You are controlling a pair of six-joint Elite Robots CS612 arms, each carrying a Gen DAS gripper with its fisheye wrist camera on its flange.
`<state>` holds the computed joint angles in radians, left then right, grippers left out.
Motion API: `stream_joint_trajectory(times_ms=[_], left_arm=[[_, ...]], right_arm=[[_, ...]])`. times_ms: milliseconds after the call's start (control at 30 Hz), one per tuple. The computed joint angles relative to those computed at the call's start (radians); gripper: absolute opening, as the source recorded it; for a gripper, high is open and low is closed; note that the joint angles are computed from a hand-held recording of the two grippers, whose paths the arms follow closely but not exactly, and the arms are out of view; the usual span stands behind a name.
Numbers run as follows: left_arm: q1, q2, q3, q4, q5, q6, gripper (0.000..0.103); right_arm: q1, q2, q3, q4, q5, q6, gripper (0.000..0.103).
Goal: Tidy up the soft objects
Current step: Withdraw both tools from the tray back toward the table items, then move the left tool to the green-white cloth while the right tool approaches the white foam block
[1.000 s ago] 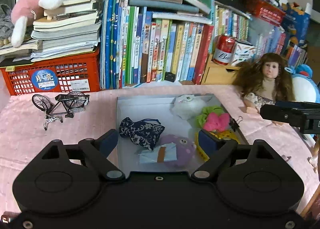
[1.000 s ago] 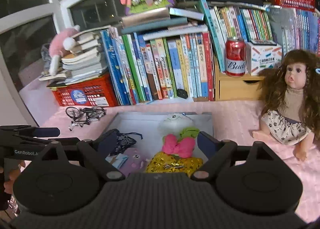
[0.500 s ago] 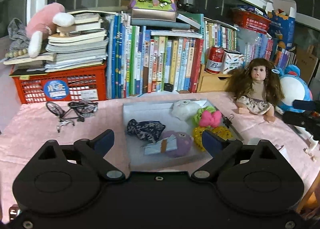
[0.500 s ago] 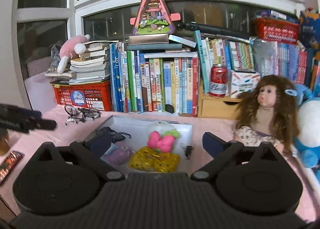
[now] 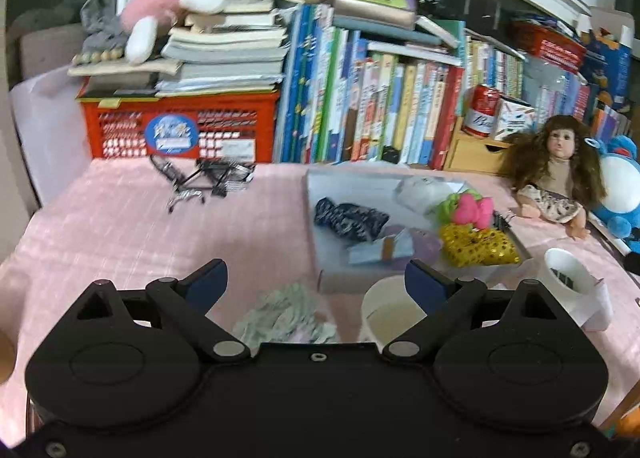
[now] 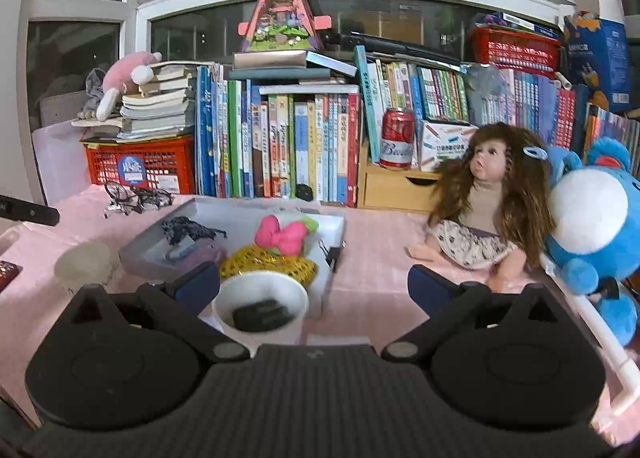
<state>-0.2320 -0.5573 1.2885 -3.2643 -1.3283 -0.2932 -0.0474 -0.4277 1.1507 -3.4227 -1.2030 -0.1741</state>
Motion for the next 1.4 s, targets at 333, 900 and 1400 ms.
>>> stream_joint_trajectory(times_ms=[333,900,1400], left_arm=[[0.003,0.007,0.027,0.013,0.058,-0.104,0.095],[0.027,0.044,-0.022,0.119,0.005,-0.350,0.090],[0.067,0.107,-0.140,0.188,-0.153,-0.589,0.080]], right_arm=[[-0.001,0.006,0.052,-0.039,-0.053,-0.017,0.103],[0.014,0.028,0.063,-0.015,-0.125,-0.101,0.103],[0.032,0.070,-0.005,0.016,-0.138,-0.193,0.102]])
